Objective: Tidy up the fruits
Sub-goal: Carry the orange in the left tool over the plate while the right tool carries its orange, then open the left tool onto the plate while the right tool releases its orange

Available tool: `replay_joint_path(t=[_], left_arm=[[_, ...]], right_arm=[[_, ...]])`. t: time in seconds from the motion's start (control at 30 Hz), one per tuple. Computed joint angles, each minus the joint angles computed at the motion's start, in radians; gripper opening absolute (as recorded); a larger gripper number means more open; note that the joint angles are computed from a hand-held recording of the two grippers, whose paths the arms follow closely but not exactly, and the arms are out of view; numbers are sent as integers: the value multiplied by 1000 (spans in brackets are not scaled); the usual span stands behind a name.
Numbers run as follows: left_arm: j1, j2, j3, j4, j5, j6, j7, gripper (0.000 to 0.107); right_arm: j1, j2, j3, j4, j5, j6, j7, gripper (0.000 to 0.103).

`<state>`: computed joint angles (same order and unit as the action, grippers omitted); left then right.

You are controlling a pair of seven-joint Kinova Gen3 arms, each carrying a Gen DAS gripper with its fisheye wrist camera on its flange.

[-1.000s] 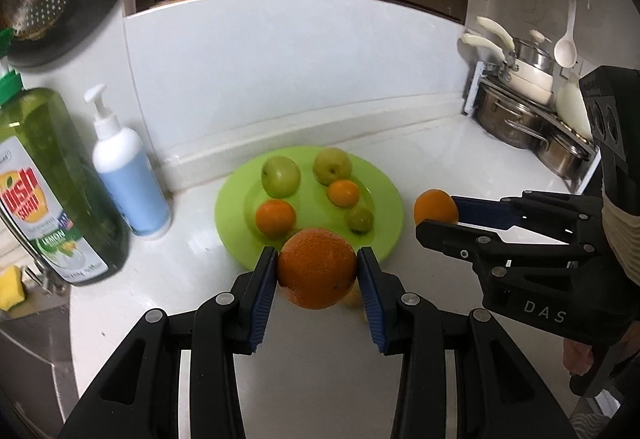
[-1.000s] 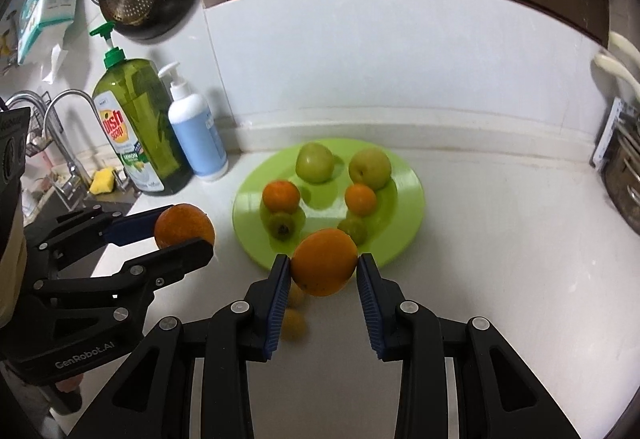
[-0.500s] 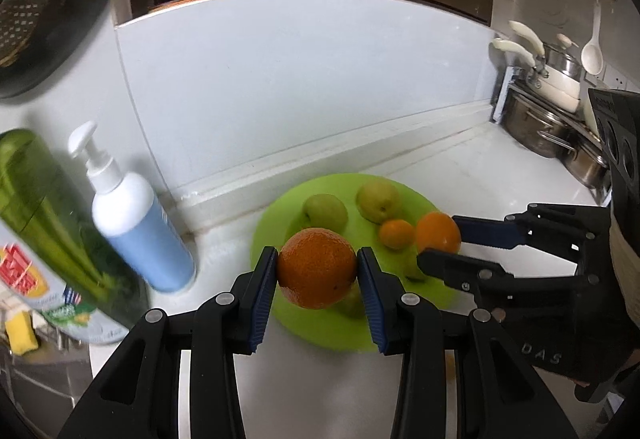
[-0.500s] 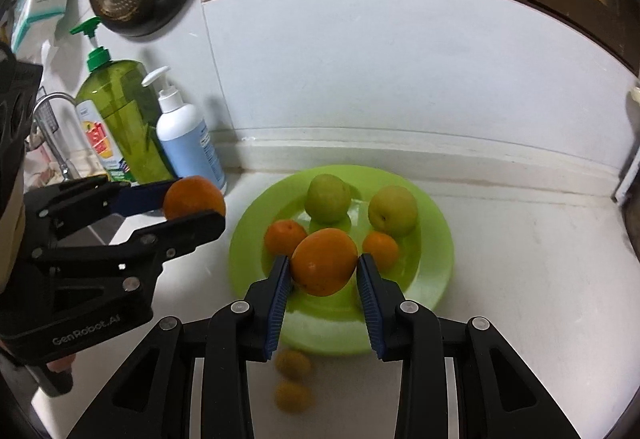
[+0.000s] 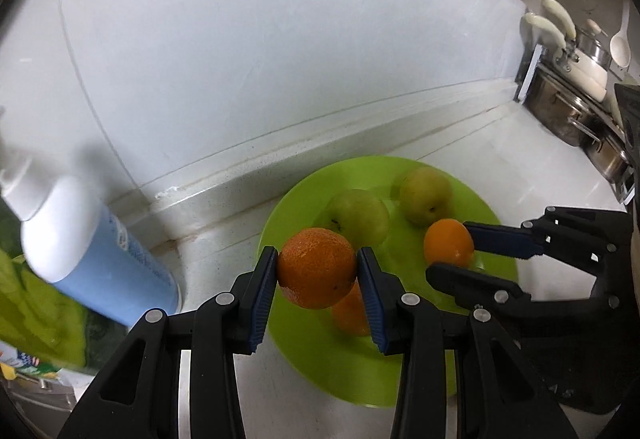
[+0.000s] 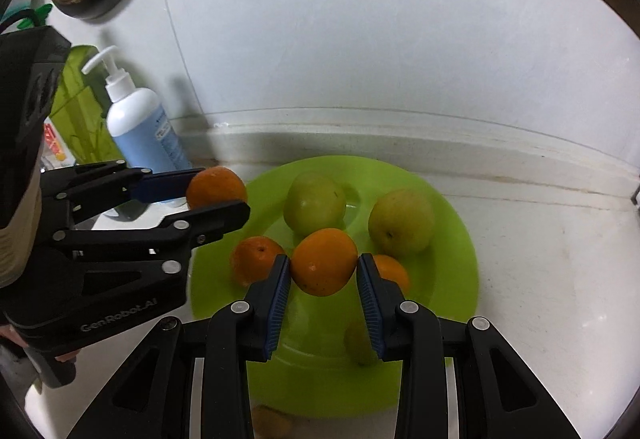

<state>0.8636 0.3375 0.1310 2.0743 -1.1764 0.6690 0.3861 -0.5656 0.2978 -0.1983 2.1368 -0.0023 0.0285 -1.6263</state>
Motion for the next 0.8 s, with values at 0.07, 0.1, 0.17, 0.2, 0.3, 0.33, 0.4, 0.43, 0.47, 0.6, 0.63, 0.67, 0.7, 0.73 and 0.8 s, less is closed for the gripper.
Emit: replay_joint_path(t=[0.07,0.1,0.17,0.2,0.3,0.33,0.4,0.43,0.47,0.6,0.63,0.67,0.7,0.73,0.8], left_arm=[[-15,3,-5,3,-3,-29,-2,40],[-25,3,-9,7,-5,-49,-5,40],[-27,6,-17,10,-10,-63,-3,40],[-28,8,-20,10,-11,-67,-3,40],[-38,14,-25,4,1,-87,-22,40],[-39,16,-26,0,10,-90,-34,40],[-39,20,-31,-4,24,-100,-56,40],[-32,22,-34,-9,30,-92,-62,40],[-23,22,-40,-8,24,-92,-60,41],[-8,14,-46,-7,24,-82,-62,44],[-4,11,-45,-5,23,-76,-58,45],[0,9,-43,-5,24,-67,-55,46],[8,3,-40,-2,24,-52,-47,46],[13,0,-35,-2,24,-39,-42,47],[24,-7,-22,-4,28,-3,-33,49]], right_arm=[[2,14,-3,-11,0,6,-1,35],[-8,20,6,-15,1,7,-2,35],[-30,25,27,-17,2,6,-6,35],[-33,28,29,-19,2,6,-8,35],[-26,36,23,-29,3,9,-10,35],[-29,41,26,-31,4,8,-11,35],[-49,46,44,-33,4,6,-15,35],[-53,47,48,-35,4,8,-17,35],[-49,49,44,-34,4,4,-18,35],[-78,32,77,-16,7,-14,-20,36],[-88,27,88,-15,7,-12,-20,36],[-99,23,100,-12,8,-11,-21,36],[-108,17,110,-8,8,-13,-23,36],[-120,11,123,-1,6,-17,-26,36],[-126,-3,133,9,4,-16,-29,36]])
